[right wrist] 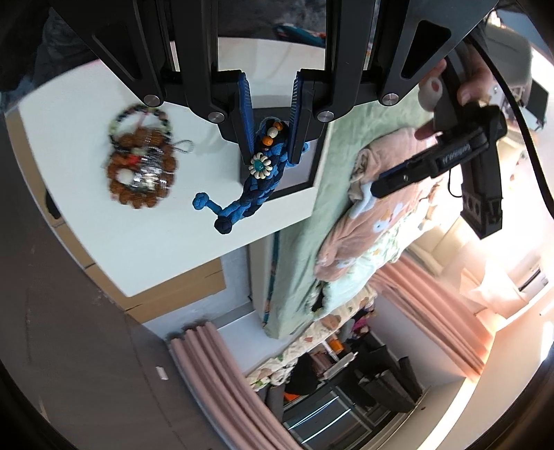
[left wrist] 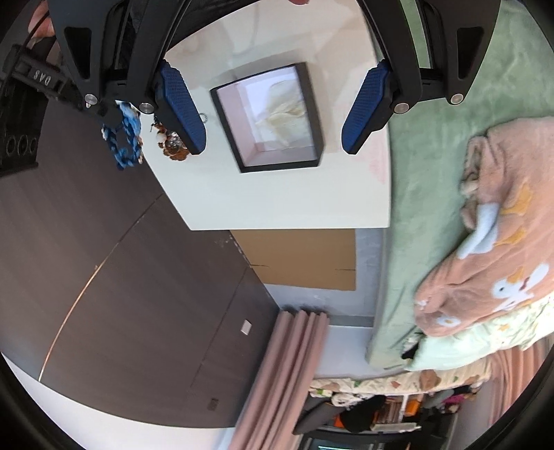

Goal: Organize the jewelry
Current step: 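Carry the white cloth into the black box and open the left tool, then lower the blue bracelet into the black box and open the right tool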

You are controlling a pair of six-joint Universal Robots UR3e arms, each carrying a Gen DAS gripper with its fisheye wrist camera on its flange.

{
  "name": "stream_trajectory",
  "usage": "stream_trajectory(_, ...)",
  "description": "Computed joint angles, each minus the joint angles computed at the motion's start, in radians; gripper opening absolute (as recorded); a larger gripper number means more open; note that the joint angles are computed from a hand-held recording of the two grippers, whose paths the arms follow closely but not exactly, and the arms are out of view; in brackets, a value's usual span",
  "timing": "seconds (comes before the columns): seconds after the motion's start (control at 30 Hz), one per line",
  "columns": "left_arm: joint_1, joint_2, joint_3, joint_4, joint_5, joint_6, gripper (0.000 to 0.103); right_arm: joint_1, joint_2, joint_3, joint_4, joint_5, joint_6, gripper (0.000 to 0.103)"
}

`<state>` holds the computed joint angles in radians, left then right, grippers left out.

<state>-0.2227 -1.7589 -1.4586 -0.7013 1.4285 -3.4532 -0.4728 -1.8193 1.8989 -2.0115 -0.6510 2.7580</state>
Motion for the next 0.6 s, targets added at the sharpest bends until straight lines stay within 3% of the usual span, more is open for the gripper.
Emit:
stream_trajectory(0.37, 0.082, 0.175, -0.186, 0.042, 0.008, 0.016, 0.081, 0.241, 0.28, -0.188, -0.234, 0.0, 0.201, 0.024)
stream_trajectory(0.43, 0.092, 0.193, -0.207, 0.047, 0.007, 0.013, 0.081, 0.271, 0.354, -0.233, -0.235, -0.004, 0.215, 0.048)
stream_trajectory(0.47, 0.095, 0.2, -0.214, 0.048, 0.008, 0.013, 0.081, 0.283, 0.396, -0.262, -0.216, -0.015, 0.224, 0.077)
stream_trajectory(0.5, 0.094, 0.204, -0.222, 0.05, 0.013, 0.011, 0.081, 0.286, 0.421, -0.271, -0.219, -0.025, 0.244, 0.089)
stream_trajectory(0.6, 0.086, 0.21, -0.232, 0.058, 0.024, 0.016, 0.081, 0.263, 0.435, -0.233, -0.232, -0.042, 0.274, 0.089)
